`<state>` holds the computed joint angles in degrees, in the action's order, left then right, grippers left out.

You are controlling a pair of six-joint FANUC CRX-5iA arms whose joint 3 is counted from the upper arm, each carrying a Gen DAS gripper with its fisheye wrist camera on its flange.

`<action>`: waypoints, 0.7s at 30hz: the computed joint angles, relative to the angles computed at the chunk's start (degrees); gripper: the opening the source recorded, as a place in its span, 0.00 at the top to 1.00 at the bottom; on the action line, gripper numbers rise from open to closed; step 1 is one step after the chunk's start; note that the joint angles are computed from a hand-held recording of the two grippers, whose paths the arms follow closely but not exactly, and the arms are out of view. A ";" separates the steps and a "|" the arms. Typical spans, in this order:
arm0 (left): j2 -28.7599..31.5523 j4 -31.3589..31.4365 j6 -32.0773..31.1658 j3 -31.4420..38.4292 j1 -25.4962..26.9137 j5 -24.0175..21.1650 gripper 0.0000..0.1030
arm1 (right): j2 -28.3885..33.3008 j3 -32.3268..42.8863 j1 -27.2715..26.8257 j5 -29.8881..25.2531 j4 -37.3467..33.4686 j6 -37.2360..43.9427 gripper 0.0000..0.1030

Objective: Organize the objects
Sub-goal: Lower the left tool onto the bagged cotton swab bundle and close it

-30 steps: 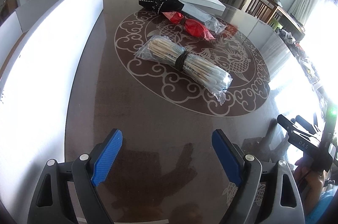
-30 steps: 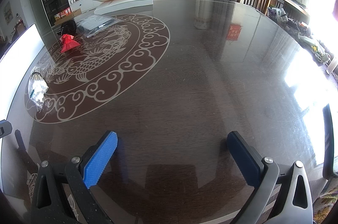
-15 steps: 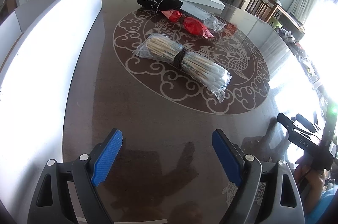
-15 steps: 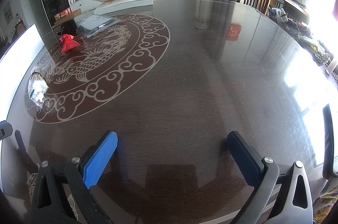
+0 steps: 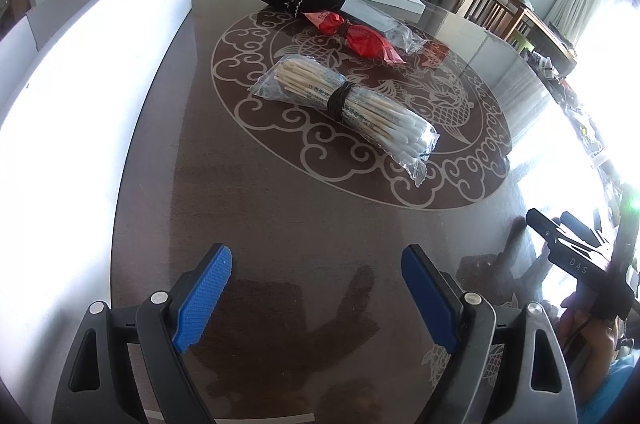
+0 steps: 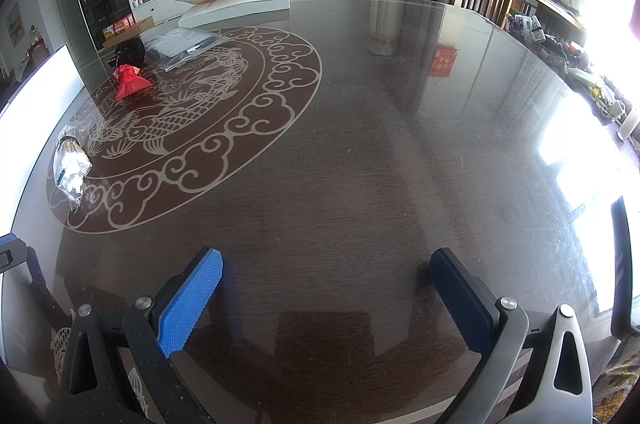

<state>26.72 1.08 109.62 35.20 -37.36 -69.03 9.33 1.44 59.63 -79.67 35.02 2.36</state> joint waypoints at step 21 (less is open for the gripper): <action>14.05 4.07 -0.35 22.84 -0.37 -3.38 0.16 | -0.04 -0.10 -0.08 0.12 0.03 0.06 0.00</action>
